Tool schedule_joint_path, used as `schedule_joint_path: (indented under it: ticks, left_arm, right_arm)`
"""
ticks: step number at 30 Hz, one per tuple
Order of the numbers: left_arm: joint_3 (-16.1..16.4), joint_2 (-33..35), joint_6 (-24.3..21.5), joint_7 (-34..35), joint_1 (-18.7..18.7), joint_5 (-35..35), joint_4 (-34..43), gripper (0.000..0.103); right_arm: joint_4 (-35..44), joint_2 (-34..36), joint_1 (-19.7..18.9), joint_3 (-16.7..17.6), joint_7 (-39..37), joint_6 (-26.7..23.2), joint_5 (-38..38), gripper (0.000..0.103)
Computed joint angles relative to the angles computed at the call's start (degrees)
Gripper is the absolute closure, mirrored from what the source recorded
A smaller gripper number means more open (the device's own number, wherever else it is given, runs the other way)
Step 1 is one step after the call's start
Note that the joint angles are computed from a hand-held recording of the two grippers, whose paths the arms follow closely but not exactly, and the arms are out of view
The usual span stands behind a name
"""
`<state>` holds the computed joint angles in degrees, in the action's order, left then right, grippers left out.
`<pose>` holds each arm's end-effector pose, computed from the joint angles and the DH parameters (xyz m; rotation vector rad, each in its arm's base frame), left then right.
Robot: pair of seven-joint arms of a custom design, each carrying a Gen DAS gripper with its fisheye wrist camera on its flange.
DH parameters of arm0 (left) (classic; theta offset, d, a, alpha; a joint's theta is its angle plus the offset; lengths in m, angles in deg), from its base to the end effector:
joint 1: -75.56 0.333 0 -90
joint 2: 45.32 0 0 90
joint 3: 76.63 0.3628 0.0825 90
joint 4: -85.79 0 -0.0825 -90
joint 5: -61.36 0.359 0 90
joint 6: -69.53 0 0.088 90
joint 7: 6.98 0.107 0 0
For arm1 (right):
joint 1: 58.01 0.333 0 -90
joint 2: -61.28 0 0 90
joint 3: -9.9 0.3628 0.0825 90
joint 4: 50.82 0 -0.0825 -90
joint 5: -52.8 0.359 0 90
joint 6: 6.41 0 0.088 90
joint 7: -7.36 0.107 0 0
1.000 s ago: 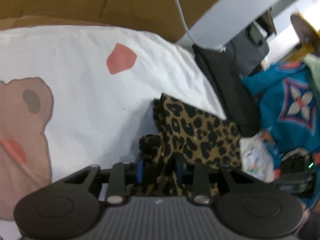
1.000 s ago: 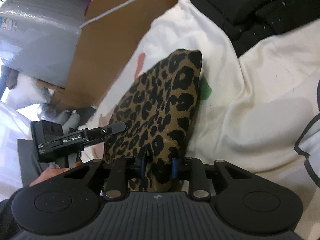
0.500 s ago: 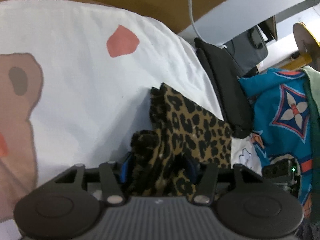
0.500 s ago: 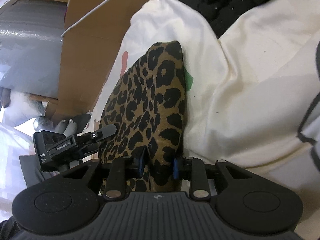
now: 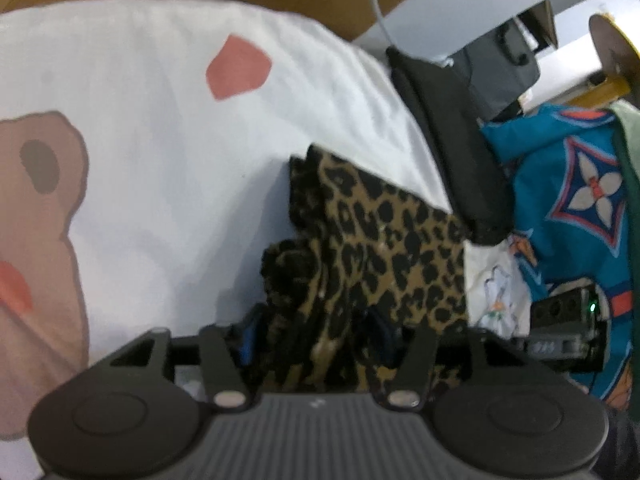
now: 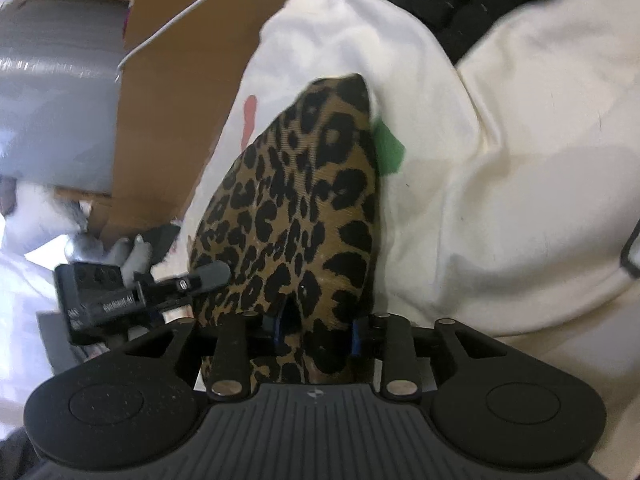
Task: Fold clothes
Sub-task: 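Grasp the leopard-print trousers stack with both tools from opposite sides, then lift the trousers stack with both tools and carry it toward the blue cloth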
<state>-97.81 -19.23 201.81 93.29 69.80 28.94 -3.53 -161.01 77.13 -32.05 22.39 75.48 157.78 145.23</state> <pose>0.6460 -0.2850 0.4878 1.6353 -2.1359 0.8588 0.5250 0.3316 0.4388 -1.1567 1.8556 0.5495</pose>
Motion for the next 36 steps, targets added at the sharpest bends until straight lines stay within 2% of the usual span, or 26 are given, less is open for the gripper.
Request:
schedule_joint_path:
  ticks: [1,3,5,8,12,19,30,36]
  left_arm:
    - [-0.2,0.3,-0.5,0.1,0.3,-0.6,0.4,0.044]
    - [-0.3,1.1,-2.1,-0.9,0.5,-1.1,1.7,0.057]
    - [-0.1,1.2,-3.2,-1.0,0.3,-0.2,2.6,0.068]
    - [0.7,0.5,-4.0,-3.0,-1.0,2.1,3.7,0.074]
    - [1.1,-2.4,-2.6,-3.7,-2.2,4.6,2.2,0.076]
    - [2.2,-9.3,3.1,-6.8,-3.9,6.1,-3.7,0.077]
    - [3.3,-13.3,2.5,-10.9,-6.7,11.2,-0.3,0.078]
    - [3.5,-15.0,2.9,-13.0,-8.0,12.4,2.7,0.078]
  right_arm:
    - [0.0,0.1,-0.2,0.0,0.0,-0.3,0.8,0.072]
    - [0.3,0.3,-0.2,-0.1,2.1,-0.7,-1.0,0.073]
    - [0.6,0.5,0.2,-0.2,5.5,-0.2,-4.7,0.08]
    - [1.2,0.7,0.5,-0.1,10.8,0.8,-10.4,0.092]
    - [1.2,-0.1,0.7,0.3,16.8,2.2,-17.6,0.095]
    - [0.4,-3.2,1.0,0.7,23.3,4.1,-26.6,0.096]
    - [-0.6,-9.4,2.5,-2.1,38.9,4.7,-48.9,0.096]
    - [0.8,-13.3,2.4,-3.9,49.0,2.2,-64.4,0.096]
